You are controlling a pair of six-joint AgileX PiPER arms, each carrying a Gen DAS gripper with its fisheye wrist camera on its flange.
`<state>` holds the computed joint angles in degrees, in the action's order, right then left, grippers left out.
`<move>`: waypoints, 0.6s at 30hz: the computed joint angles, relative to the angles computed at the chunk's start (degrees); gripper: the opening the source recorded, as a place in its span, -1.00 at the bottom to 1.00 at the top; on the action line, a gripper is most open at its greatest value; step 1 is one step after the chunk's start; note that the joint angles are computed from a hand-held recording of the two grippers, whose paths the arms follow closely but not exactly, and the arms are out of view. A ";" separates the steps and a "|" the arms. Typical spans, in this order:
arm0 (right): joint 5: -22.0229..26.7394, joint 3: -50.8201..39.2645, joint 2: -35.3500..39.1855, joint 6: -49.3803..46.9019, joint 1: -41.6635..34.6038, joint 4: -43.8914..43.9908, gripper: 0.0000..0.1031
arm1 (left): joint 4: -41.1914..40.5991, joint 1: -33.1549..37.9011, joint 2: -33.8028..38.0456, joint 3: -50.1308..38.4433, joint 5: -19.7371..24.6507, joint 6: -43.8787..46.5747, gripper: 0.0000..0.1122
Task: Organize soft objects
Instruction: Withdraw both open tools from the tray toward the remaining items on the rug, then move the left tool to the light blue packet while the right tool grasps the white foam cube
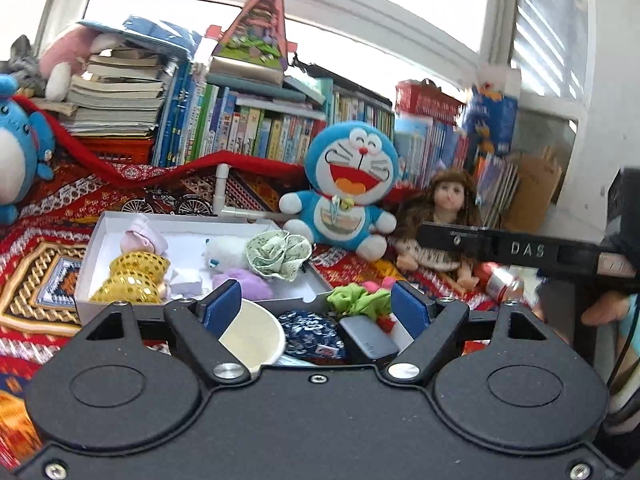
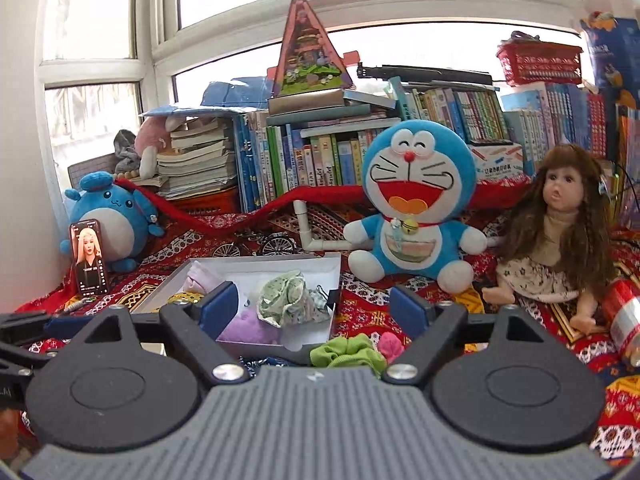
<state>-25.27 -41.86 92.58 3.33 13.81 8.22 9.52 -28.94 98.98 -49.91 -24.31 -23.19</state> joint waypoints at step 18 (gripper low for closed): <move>-10.62 7.85 3.33 1.95 -1.25 1.04 0.93 | -45.76 -19.19 7.47 4.97 -21.66 39.76 0.12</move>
